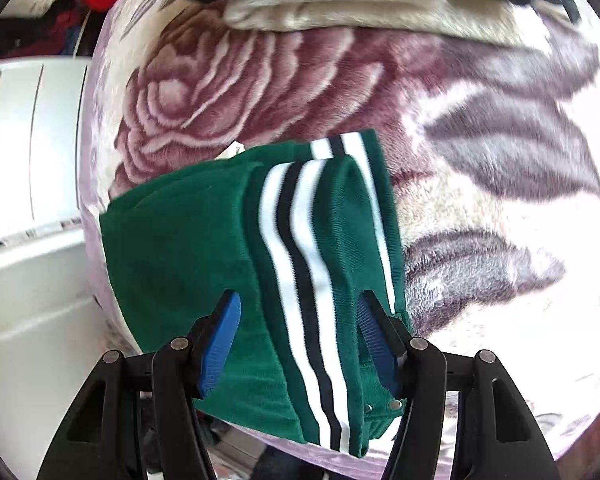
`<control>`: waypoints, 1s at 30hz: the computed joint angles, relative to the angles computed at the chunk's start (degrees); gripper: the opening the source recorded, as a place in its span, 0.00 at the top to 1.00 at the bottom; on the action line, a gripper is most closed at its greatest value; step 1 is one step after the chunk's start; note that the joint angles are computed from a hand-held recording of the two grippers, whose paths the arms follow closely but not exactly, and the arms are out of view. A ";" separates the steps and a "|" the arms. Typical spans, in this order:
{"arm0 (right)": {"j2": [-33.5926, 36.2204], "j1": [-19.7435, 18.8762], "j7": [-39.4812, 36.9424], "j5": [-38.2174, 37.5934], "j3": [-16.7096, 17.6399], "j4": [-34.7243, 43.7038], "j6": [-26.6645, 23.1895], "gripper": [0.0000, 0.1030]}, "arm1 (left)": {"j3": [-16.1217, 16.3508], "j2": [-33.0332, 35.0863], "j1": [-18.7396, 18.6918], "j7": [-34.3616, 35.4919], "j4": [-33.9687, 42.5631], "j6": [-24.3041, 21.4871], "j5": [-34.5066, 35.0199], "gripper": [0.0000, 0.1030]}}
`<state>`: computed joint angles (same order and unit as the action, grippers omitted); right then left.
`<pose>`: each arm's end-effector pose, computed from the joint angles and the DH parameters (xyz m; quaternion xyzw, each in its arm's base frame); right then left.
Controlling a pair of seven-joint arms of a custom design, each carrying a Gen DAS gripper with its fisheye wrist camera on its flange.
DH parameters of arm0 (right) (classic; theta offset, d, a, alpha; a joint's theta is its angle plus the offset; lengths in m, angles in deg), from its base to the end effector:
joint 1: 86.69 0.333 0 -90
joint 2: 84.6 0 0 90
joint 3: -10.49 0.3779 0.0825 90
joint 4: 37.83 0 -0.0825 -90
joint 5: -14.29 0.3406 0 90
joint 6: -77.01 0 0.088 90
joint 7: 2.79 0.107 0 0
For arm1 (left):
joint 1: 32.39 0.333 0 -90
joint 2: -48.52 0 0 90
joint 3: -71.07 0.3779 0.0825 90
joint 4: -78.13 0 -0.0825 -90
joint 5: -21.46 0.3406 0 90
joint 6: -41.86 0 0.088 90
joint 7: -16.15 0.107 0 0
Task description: Fold large clothes
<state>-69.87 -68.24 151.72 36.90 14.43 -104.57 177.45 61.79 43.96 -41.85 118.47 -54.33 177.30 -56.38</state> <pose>0.5609 0.2589 0.7447 -0.3865 0.8847 0.1998 0.1675 0.4492 -0.1670 0.4847 0.7471 -0.4729 0.3492 0.3103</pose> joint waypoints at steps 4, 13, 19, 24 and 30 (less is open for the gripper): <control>-4.40 0.10 -0.24 1.89 -0.20 -11.57 12.72 0.38 | 0.56 -0.36 0.62 -0.84 0.47 -1.25 2.78 0.96; -0.93 1.12 4.33 -6.52 -1.32 -8.80 7.03 0.36 | 1.66 -1.67 2.24 -8.92 0.92 -6.47 16.73 0.94; -5.19 0.26 2.21 -1.61 -0.36 -19.65 18.71 0.36 | -0.51 2.48 1.13 -15.57 1.81 -5.68 46.45 0.92; -3.68 0.96 2.02 -6.06 -0.21 -15.06 15.59 0.90 | 0.44 3.22 1.74 -12.06 0.43 -4.06 39.60 0.92; 1.30 3.20 5.50 -19.12 -2.33 -0.38 3.99 0.92 | 3.79 4.20 6.47 -1.67 -3.03 -8.88 19.30 0.92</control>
<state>-68.58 -65.05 157.22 17.78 12.10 -104.96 181.44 65.57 48.16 -35.39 116.80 -57.36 168.43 -37.08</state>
